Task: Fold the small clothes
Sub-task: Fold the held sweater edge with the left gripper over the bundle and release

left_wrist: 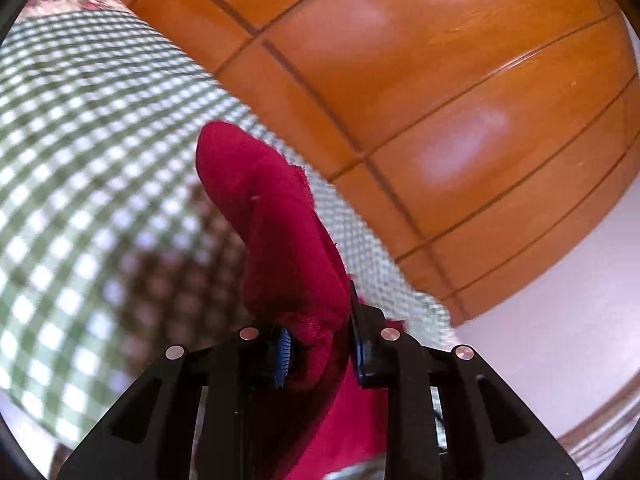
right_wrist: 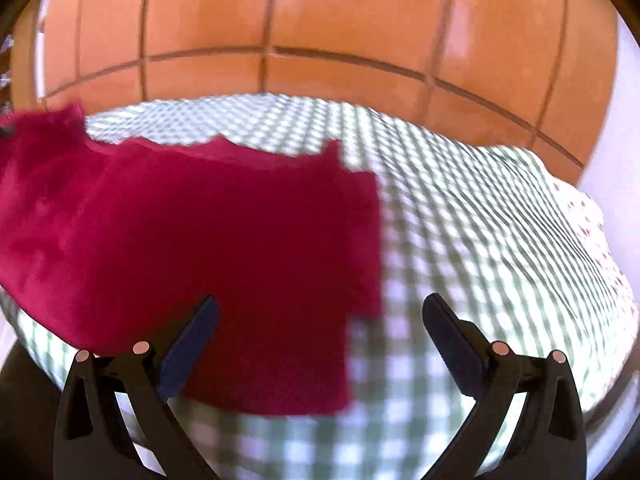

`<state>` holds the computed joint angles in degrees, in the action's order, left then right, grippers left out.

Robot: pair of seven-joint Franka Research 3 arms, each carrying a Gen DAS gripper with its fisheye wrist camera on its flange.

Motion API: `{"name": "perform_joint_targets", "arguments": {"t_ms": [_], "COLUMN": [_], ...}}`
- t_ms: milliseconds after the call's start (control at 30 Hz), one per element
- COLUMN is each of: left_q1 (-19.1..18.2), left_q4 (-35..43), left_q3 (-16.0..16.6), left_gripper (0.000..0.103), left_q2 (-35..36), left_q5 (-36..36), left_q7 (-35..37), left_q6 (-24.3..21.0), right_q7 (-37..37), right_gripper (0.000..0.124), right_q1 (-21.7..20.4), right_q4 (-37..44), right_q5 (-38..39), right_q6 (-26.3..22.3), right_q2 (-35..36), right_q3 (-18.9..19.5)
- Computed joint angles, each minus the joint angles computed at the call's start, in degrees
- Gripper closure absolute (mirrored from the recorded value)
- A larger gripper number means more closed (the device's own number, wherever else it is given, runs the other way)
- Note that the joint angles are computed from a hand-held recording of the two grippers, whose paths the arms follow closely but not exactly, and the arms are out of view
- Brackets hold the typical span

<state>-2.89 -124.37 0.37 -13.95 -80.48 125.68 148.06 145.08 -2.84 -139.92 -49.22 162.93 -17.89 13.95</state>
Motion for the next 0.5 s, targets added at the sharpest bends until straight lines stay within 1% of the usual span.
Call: {"name": "perform_joint_targets", "arguments": {"t_ms": [100, 133, 167, 200, 233, 267, 300, 433, 500], "left_q1": [-0.60, -0.84, -1.18, -1.53, -1.74, -2.14, -2.54, -3.85, -4.68], "left_q4": [1.99, 2.62, 3.33, 4.13, 4.48, 5.34, 6.20, 9.18, 10.77], "left_q3": [-0.36, -0.63, -0.94, -1.28, -1.48, -1.87, -2.19, -3.60, -4.66], "left_gripper": [0.081, 0.082, 0.082, 0.082, 0.082, 0.082, 0.082, 0.082, 0.083], "left_q2": [0.43, 0.54, 0.64, 0.89, 0.92, 1.26, 1.68, 3.61, 4.76], "left_q5": [-1.08, -1.22, -1.41, -1.41, -1.37, -1.35, -1.40, -0.90, -0.01], "left_q7": [1.02, 1.74, 2.58, 3.02, 3.25, 3.67, 3.98, 4.77, 4.79], "left_q6": [-1.26, -1.32, -1.50, -1.69, -1.78, -1.82, -1.99, -2.81, -3.34], "right_q7": [-1.00, -2.77, -3.56, -3.35, -4.37, -5.47, -6.58, -8.15, -9.00], "right_gripper": [0.023, 0.023, 0.023, 0.023, 0.023, 0.023, 0.023, 0.023, 0.023], "right_q1": [0.36, 1.53, 2.50, 2.54, 3.29, 3.41, 3.13, 0.63, -0.07], "right_q4": [-0.46, -0.69, -1.71, -2.58, -3.38, -3.79, -4.18, -4.91, -5.61], "right_q5": [1.62, 4.38, 7.60, 9.54, 13.27, 15.61, 16.74, 17.81, 18.84], "right_q6": [-4.27, -4.87, -2.58, -0.78, 0.51, 1.35, 2.06, 3.25, 4.44], "right_q2": [0.30, 1.03, 1.23, 1.12, 1.07, 1.08, 0.95, 0.46, 0.25], "right_q3": [-0.61, -1.95, -3.77, -4.54, -5.69, -6.04, -5.94, -3.34, -2.92]}}
